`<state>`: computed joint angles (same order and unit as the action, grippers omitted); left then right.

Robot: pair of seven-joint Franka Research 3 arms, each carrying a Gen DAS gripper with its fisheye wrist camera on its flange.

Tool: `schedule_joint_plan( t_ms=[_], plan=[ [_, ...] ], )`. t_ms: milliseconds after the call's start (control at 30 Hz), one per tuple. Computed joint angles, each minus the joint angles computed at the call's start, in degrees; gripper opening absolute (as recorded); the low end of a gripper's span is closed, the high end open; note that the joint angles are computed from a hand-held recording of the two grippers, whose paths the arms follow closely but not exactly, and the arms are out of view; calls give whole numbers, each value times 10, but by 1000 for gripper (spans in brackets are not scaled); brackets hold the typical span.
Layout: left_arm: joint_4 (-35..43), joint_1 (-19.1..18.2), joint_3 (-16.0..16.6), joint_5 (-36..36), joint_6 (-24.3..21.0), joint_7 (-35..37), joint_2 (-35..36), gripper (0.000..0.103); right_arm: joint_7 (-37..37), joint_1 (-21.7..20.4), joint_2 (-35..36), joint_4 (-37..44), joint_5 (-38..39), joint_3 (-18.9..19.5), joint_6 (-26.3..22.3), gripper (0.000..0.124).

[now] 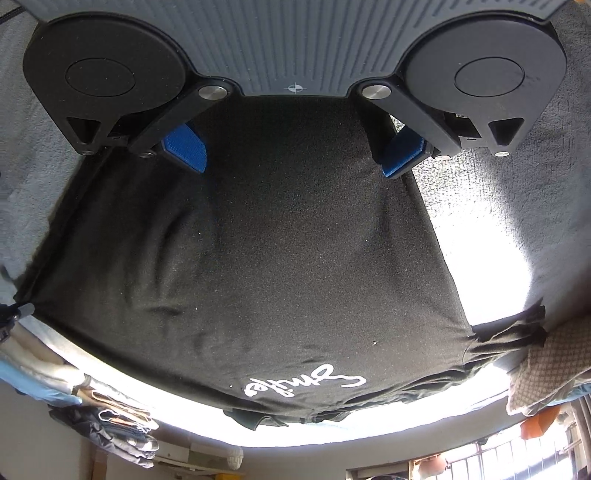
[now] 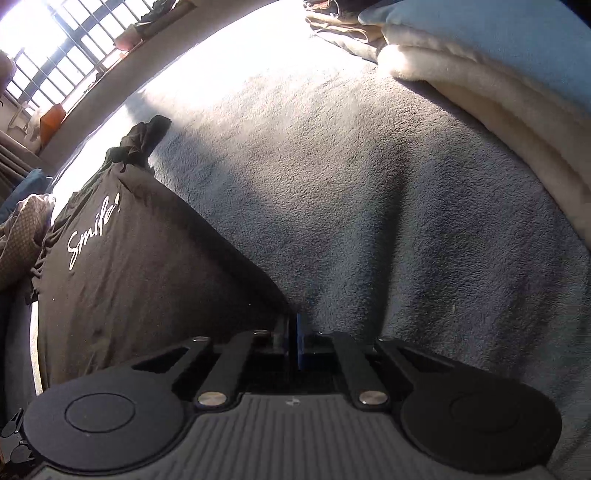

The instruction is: Fold clothes

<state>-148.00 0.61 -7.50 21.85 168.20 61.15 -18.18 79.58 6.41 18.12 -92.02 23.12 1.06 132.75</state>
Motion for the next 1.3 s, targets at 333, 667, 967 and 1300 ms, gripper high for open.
schedule_joint_plan(
  t_ms=[333, 667, 967, 1300],
  plan=[
    [-4, 1, -6, 18, -18, 13, -18, 102, -158, 31, -45, -49, -8, 47, 62, 7],
    [-41, -43, 48, -69, -45, 80, -57, 103, -202, 90, -36, -1, -127, 18, -158, 6],
    [-42, -42, 48, -111, -47, 113, -58, 103, -273, 94, -24, 15, -2, 54, -137, 7],
    [-67, -43, 56, -132, -66, 119, -96, 103, -286, 88, -4, 95, -11, 43, -272, 7]
  ],
)
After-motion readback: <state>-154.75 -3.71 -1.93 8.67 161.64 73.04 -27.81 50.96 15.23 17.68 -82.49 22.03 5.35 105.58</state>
